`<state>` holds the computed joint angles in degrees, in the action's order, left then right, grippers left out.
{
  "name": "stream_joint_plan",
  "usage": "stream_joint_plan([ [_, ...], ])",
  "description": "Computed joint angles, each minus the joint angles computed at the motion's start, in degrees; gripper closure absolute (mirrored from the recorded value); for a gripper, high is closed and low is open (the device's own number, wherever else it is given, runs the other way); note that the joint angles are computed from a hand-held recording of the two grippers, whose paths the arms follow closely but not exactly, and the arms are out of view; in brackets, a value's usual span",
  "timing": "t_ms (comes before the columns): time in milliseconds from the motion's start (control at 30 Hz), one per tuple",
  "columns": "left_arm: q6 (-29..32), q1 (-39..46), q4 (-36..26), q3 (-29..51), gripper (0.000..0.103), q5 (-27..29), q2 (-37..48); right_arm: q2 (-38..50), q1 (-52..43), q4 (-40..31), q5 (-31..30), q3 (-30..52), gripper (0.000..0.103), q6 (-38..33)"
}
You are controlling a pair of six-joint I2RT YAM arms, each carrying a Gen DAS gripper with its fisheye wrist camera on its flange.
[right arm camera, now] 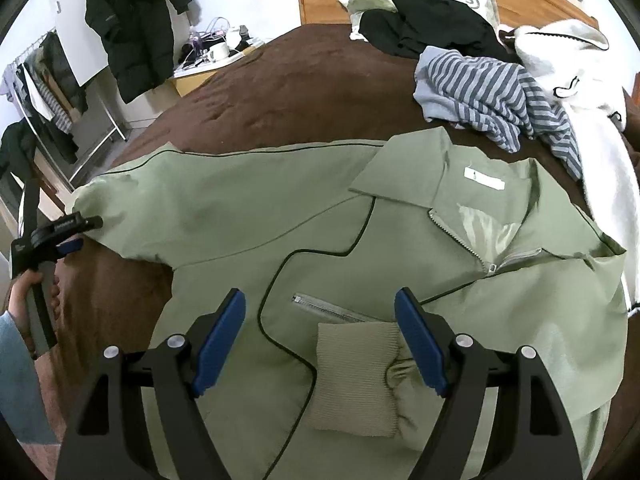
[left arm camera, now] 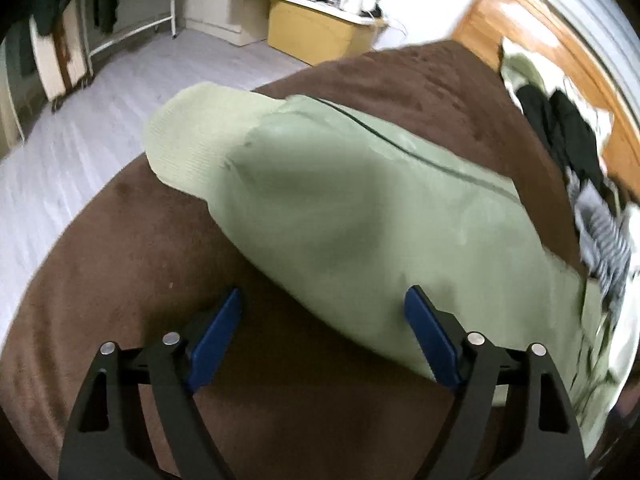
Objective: Fold large clothes
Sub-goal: 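Grasp the other sleeve cuff with the left tool and lift it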
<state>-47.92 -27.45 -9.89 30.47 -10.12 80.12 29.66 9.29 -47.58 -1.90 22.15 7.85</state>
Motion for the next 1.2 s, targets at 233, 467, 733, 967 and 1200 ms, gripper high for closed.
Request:
stream_joint_plan([
  [233,4.9,5.9,6.3,0.5,0.074,5.8,2.6,7.1,8.0,6.6,2.5,-0.9,0.024,6.0],
  [467,8.8,2.6,0.9,6.0,0.093,1.6,0.2,20.2,17.0,18.6,3.1,-0.3,0.023,13.4],
  [733,12.5,-1.5,-5.6,9.6,0.094,-2.6,-5.7,40.5,20.5,33.1,2.7,-1.6,0.023,18.5],
  [967,15.0,-4.5,-9.8,12.0,0.094,-5.7,-8.4,42.0,23.3,36.0,5.6,-3.0,0.021,19.6],
  [1200,17.7,-12.9,-15.9,21.7,0.094,-12.5,-9.3,26.6,16.9,25.2,1.8,-2.4,0.018,15.9],
])
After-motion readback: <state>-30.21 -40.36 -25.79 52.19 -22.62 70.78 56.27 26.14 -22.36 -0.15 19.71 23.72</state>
